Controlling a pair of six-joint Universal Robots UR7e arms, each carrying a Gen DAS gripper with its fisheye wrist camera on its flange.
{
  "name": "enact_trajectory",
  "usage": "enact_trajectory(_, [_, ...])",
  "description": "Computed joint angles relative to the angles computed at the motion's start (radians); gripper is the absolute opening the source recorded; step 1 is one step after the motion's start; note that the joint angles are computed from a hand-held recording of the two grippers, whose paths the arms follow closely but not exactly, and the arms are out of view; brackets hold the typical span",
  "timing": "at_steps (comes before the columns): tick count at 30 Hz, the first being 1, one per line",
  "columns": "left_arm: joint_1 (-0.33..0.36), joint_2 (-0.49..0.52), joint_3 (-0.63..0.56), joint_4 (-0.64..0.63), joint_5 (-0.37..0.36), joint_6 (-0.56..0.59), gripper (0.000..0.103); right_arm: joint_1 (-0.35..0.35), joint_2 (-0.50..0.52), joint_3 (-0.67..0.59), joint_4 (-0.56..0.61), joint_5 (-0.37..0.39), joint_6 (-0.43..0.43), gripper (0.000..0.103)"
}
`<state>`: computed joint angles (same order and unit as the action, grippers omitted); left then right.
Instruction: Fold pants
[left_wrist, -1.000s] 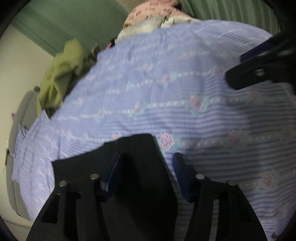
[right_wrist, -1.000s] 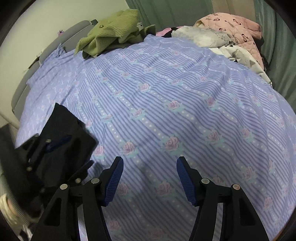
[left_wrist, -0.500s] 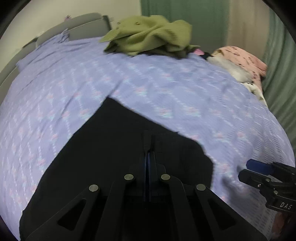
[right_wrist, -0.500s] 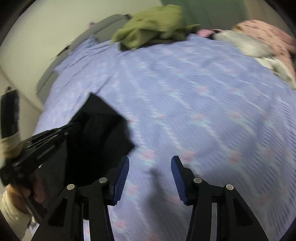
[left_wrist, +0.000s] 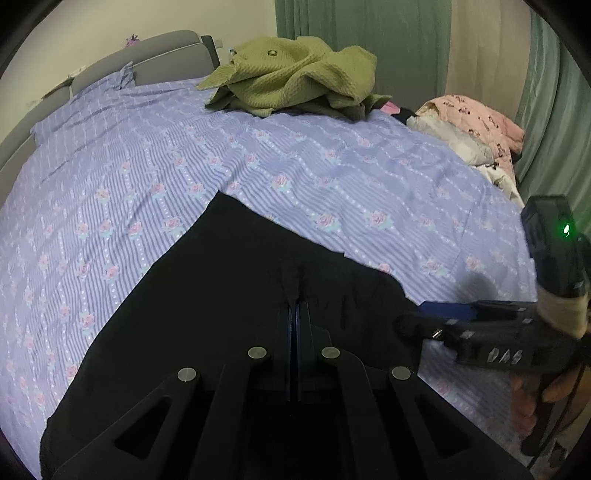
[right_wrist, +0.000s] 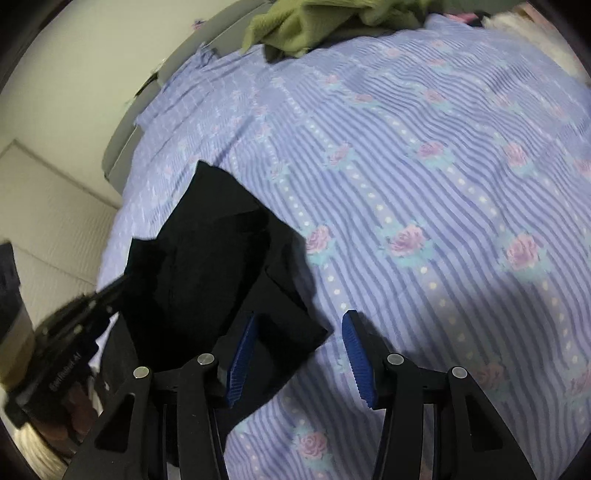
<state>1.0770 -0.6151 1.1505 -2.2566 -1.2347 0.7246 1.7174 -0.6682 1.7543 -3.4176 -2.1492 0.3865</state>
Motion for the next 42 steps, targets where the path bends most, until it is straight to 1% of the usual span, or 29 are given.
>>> enact_trajectory(1, [-0.002,-0.004,0.002,-0.002,-0.005,0.001,0.004,0.001,0.0,-0.01,0.024,0.0,-0.005,0.042])
enact_trajectory(2, [-0.005,-0.008,0.003,-0.003,-0.013,0.006,0.004,0.002,-0.001,-0.019,0.056,-0.005,0.001,0.012])
enact_trajectory(3, [-0.008,-0.014,0.007,-0.006,-0.021,0.012,0.004,0.003,-0.005,-0.02,0.073,0.001,0.011,0.005])
enact_trajectory(6, [-0.02,-0.03,0.018,-0.008,-0.042,0.026,0.004,0.034,-0.022,0.003,0.065,-0.052,0.031,0.005])
enact_trajectory(8, [-0.025,-0.039,0.028,-0.003,-0.062,0.037,0.004,0.073,-0.044,0.027,0.051,-0.119,0.063,0.004])
enact_trajectory(9, [-0.027,-0.041,0.034,0.003,-0.071,0.045,0.004,0.094,-0.056,0.034,0.064,-0.165,0.08,0.004])
enact_trajectory(11, [-0.032,-0.042,0.049,0.012,-0.075,0.058,0.004,0.149,-0.062,0.025,0.124,-0.341,0.106,0.004])
enact_trajectory(12, [-0.035,-0.042,0.058,0.01,-0.071,0.065,0.004,0.162,-0.064,0.021,0.15,-0.396,0.118,0.004])
enact_trajectory(13, [-0.039,-0.043,0.072,-0.003,-0.063,0.075,0.004,0.165,-0.073,0.035,0.134,-0.408,0.115,0.004])
enact_trajectory(14, [-0.041,-0.046,0.084,-0.02,-0.061,0.078,0.004,0.157,-0.08,0.058,0.077,-0.379,0.112,0.004])
enact_trajectory(15, [-0.043,-0.046,0.088,-0.023,-0.059,0.068,0.004,0.135,-0.093,0.088,0.027,-0.308,0.133,0.008])
enact_trajectory(16, [-0.042,-0.045,0.083,-0.017,-0.06,0.055,0.004,0.109,-0.111,0.118,0.011,-0.221,0.161,0.014])
enact_trajectory(17, [-0.04,-0.043,0.076,-0.009,-0.061,0.042,0.004,0.083,-0.118,0.14,-0.014,-0.145,0.178,0.034])
enact_trajectory(18, [-0.038,-0.039,0.064,-0.002,-0.055,0.03,0.004,0.056,-0.106,0.155,-0.073,-0.077,0.177,0.045])
enact_trajectory(20, [-0.036,-0.034,0.053,-0.002,-0.045,0.028,0.004,0.031,-0.084,0.155,-0.104,-0.027,0.183,0.045])
enact_trajectory(22, [-0.032,-0.031,0.045,0.005,-0.043,0.03,0.004,0.003,-0.065,0.159,-0.145,0.049,0.201,0.045])
enact_trajectory(24, [-0.031,-0.028,0.044,0.008,-0.037,0.029,0.004,-0.031,-0.045,0.163,-0.195,0.158,0.228,0.045])
enact_trajectory(27, [-0.03,-0.028,0.046,0.012,-0.033,0.016,0.004,-0.051,-0.011,0.129,-0.187,0.201,0.261,0.045])
enact_trajectory(28, [-0.03,-0.029,0.046,0.013,-0.032,0.013,0.004,-0.06,-0.001,0.113,-0.182,0.218,0.29,0.045])
enact_trajectory(29, [-0.03,-0.031,0.048,0.011,-0.032,0.014,0.004,-0.065,0.008,0.108,-0.202,0.238,0.296,0.041])
enact_trajectory(30, [-0.031,-0.033,0.049,0.009,-0.031,0.014,0.004,-0.064,0.011,0.099,-0.206,0.244,0.294,0.022])
enact_trajectory(31, [-0.031,-0.035,0.049,0.011,-0.034,0.016,0.004,-0.051,0.006,0.088,-0.177,0.22,0.288,0.012])
enact_trajectory(32, [-0.031,-0.037,0.049,0.011,-0.041,0.018,0.004,-0.028,0.003,0.079,-0.177,0.174,0.266,0.009])
enact_trajectory(35, [-0.031,-0.039,0.048,0.021,-0.059,0.024,0.004,0.061,0.007,0.043,-0.229,0.024,0.155,0.009])
enact_trajectory(36, [-0.031,-0.036,0.047,0.024,-0.058,0.025,0.004,0.076,0.01,0.033,-0.245,0.01,0.123,0.009])
enact_trajectory(39, [-0.033,-0.03,0.051,0.021,-0.046,0.024,0.004,0.097,0.006,-0.006,-0.204,0.001,0.054,0.009])
enact_trajectory(40, [-0.032,-0.031,0.054,0.017,-0.046,0.025,0.004,0.107,0.012,-0.029,-0.172,-0.045,0.034,0.009])
enact_trajectory(41, [-0.032,-0.032,0.057,0.012,-0.041,0.027,0.004,0.118,0.016,-0.046,-0.118,-0.133,0.031,0.009])
enact_trajectory(42, [-0.032,-0.033,0.059,0.011,-0.035,0.03,0.004,0.119,0.012,-0.04,-0.068,-0.198,0.066,0.014])
